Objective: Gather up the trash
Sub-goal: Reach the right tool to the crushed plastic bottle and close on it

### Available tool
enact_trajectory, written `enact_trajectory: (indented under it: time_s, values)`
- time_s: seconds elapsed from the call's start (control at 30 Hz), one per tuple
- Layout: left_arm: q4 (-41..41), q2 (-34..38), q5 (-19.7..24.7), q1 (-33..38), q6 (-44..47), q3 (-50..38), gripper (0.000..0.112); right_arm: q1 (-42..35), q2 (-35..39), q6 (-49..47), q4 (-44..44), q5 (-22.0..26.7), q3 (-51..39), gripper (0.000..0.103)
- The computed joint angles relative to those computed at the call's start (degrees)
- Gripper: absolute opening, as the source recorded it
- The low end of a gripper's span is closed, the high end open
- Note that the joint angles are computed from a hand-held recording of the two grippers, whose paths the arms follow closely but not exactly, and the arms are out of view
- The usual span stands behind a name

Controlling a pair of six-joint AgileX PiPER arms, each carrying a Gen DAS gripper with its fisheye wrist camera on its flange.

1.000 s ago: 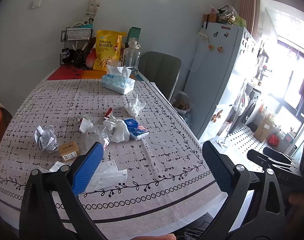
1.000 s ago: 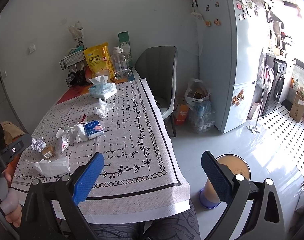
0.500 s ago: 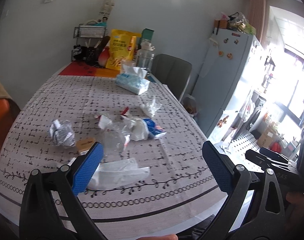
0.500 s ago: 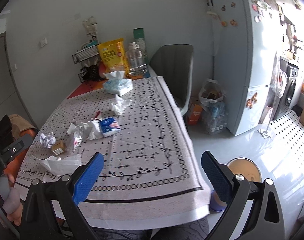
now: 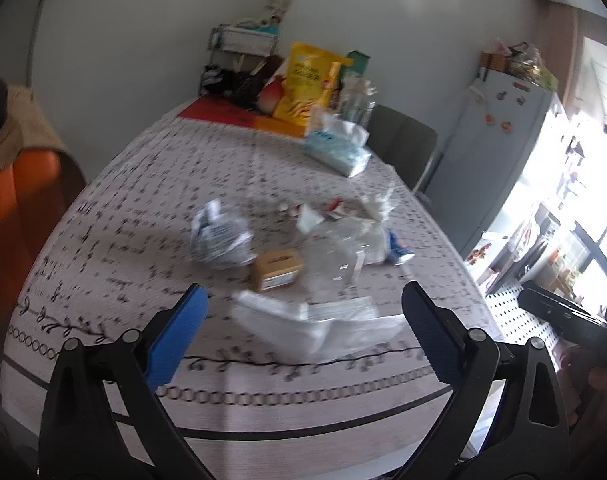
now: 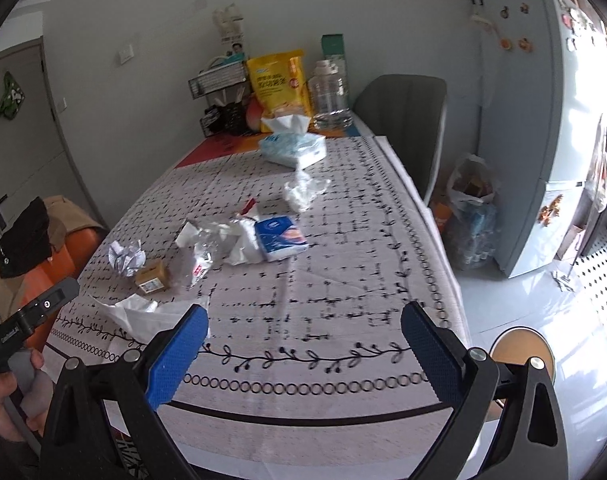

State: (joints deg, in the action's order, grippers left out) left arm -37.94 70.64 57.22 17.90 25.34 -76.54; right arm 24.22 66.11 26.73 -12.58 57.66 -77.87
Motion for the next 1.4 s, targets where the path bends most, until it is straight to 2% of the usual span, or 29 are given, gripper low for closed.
enact_trajectory:
  time_s: [0.1,0.27,0.47,0.53,0.57,0.63,0.67,0.7,0.77,0.87,0.97,1.13,1.4]
  values:
    - [-2.3,1.8,1.9,3.8,3.7,0.4,0.091,0.6,1.1,-0.7,1.0,-0.8,0.2,0.094]
    - [-3.1,4.0,2.6,6.0,5.4,1.2,0.09,0.3,3.5,-2.8,3.9,-2.4,0.5,0.092]
    - [-3.8,7.2,1.8,3.9,4.8,1.8,0.09,-0.9,6.1,-5.7,7.4,-4.3,1.6,0.091]
    - [-3.6,8.5,1.0,1.9,4.2,1.7,0.086,-2.1,6.5,-6.8,9.2,-4.7,2.2,0.091]
    - [-3.2,9.2,0.9,0.9,3.8,1.5,0.081,-2.8,6.8,-7.4,10.3,-4.9,2.3,0.091]
    - [-2.4,10.7,0.9,-0.5,2.7,0.8,0.058,-4.1,7.5,-8.6,12.2,-5.4,2.3,0.091]
    - [-2.0,11.5,1.1,-1.0,1.9,0.3,0.03,-4.7,7.9,-9.4,13.1,-5.6,2.2,0.091]
    - [-1.9,12.2,1.5,-1.2,1.2,-0.2,0.009,-5.3,8.6,-10.3,14.3,-5.7,1.8,0.091]
    - [-3.8,11.9,1.2,-0.6,2.3,0.0,0.003,-5.8,9.9,-11.8,16.1,-5.6,0.5,0.09]
    - [-5.3,9.9,0.2,0.5,4.6,-0.1,0.003,-5.5,13.1,-14.6,19.1,-5.9,-2.5,0.085]
    - [-7.8,10.4,2.3,3.1,5.7,-2.1,0.003,-4.4,17.1,-16.8,21.8,-6.1,-5.9,0.077]
    - [-8.9,11.5,3.4,6.6,6.1,-4.9,0.003,-2.5,24.9,-18.6,25.7,-5.4,-12.0,0.06]
    - [-7.0,14.3,2.6,8.4,4.4,-5.3,0.003,-3.0,34.2,-19.2,34.5,-5.1,-19.0,0.059]
